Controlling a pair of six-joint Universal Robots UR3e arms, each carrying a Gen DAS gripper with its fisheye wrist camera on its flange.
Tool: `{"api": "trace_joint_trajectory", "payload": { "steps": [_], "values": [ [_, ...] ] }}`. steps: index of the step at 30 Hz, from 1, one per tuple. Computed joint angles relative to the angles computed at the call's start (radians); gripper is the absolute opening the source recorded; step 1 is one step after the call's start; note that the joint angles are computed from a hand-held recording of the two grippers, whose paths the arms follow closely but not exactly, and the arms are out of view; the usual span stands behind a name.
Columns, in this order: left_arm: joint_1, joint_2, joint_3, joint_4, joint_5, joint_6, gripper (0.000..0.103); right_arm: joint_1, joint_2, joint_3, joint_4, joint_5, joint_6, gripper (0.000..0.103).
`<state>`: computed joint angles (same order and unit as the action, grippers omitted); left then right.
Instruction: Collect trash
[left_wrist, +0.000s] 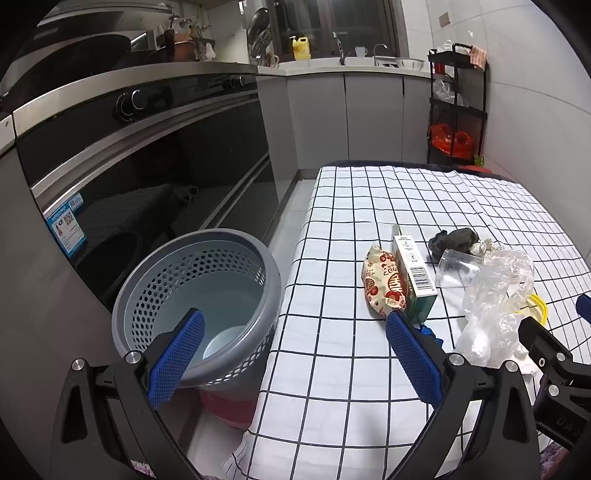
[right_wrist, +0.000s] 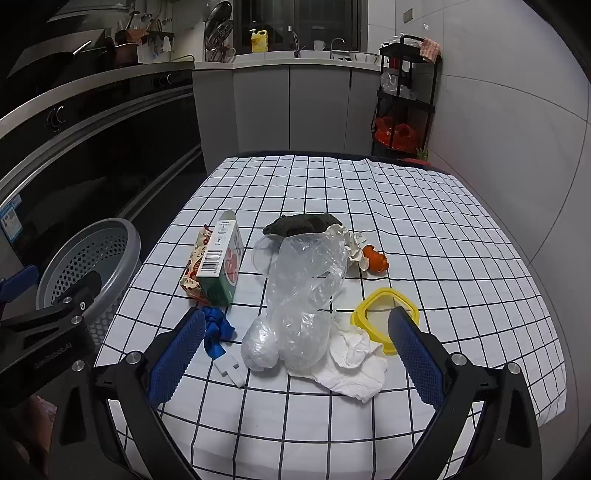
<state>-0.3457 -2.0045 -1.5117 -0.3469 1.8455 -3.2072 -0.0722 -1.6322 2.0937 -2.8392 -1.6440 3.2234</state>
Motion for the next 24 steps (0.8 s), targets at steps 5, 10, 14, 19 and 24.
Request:
{"api": "trace_joint_trajectory", "payload": {
  "steps": [5, 10, 14, 19, 24],
  "values": [
    [0.002, 0.000, -0.002, 0.006, -0.002, 0.008, 0.097, -0.001, -0.001, 0.005, -0.009, 0.003, 0.000, 0.095],
    [-0.002, -0.007, -0.007, 0.011, 0.006, -0.001, 0.097, -0.007, -0.030, 0.025, -0.006, 0.008, -0.002, 0.095],
    [-0.003, -0.013, -0.011, 0.028, 0.007, 0.001, 0.097, -0.004, -0.011, 0.001, 0.011, -0.001, -0.003, 0.095],
    [-0.001, 0.005, -0.001, 0.003, 0.001, 0.005, 0.097, -0.004, -0.019, 0.001, 0.016, -0.002, -0.005, 0.095],
    [-0.001, 0.009, -0.005, 0.006, 0.002, 0.010, 0.097, -0.003, -0.017, 0.004, 0.009, -0.004, -0.004, 0.095]
  ]
}}
